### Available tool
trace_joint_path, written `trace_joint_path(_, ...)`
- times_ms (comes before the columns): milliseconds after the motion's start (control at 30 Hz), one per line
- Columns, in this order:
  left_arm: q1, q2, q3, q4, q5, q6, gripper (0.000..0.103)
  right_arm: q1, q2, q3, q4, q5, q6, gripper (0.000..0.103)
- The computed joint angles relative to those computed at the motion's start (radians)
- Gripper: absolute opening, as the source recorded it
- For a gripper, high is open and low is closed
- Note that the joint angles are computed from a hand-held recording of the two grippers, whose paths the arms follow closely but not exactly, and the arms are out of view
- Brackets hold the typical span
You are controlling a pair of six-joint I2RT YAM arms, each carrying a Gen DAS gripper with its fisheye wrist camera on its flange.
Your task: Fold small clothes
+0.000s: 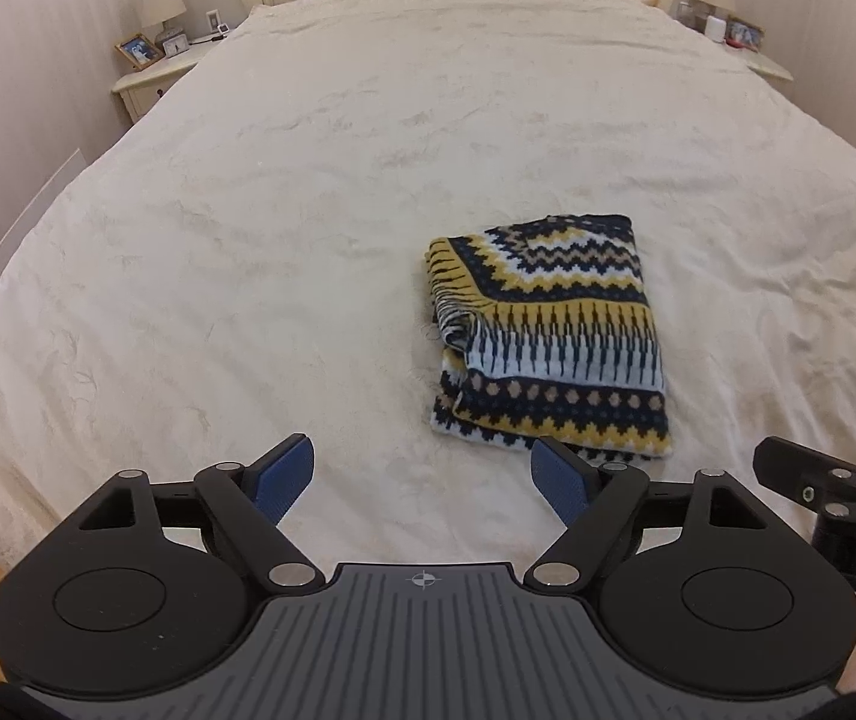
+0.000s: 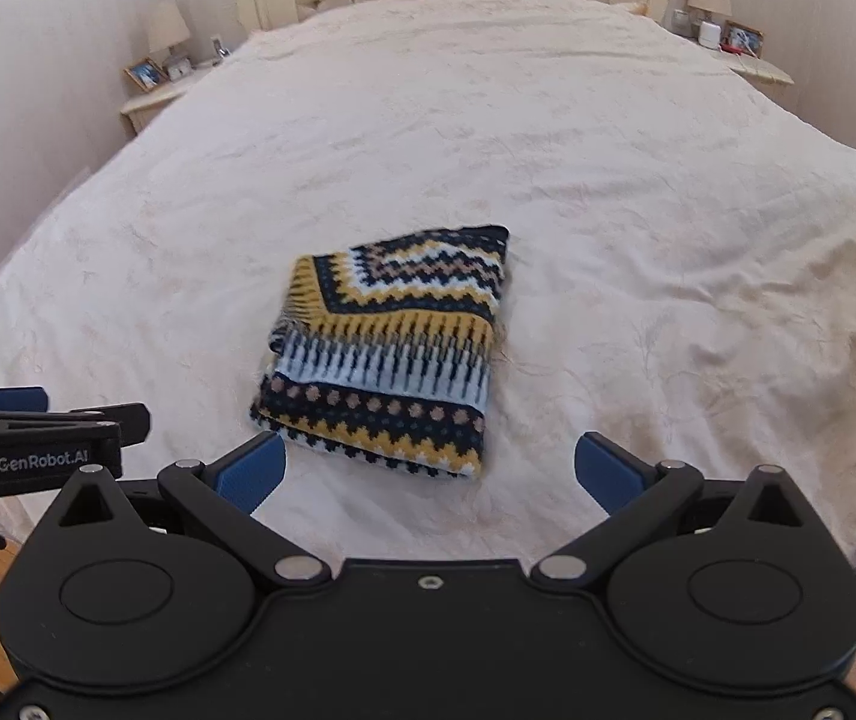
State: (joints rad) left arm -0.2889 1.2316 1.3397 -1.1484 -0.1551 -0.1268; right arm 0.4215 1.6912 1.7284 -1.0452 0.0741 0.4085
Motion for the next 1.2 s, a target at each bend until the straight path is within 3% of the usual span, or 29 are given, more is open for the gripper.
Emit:
trace_joint_path(367,0.032,0.001,0.012,-0.03,0.028,0.023,0.079,0.015,0.019,0.047,-0.059,-0.003,0.077,0.102)
trace_joint_path(1200,0.094,0.049,0.02,-0.039,0.096,0.073,0.079,0.038,0.11,0.164,-0.131,-0.001,0.091,0.102)
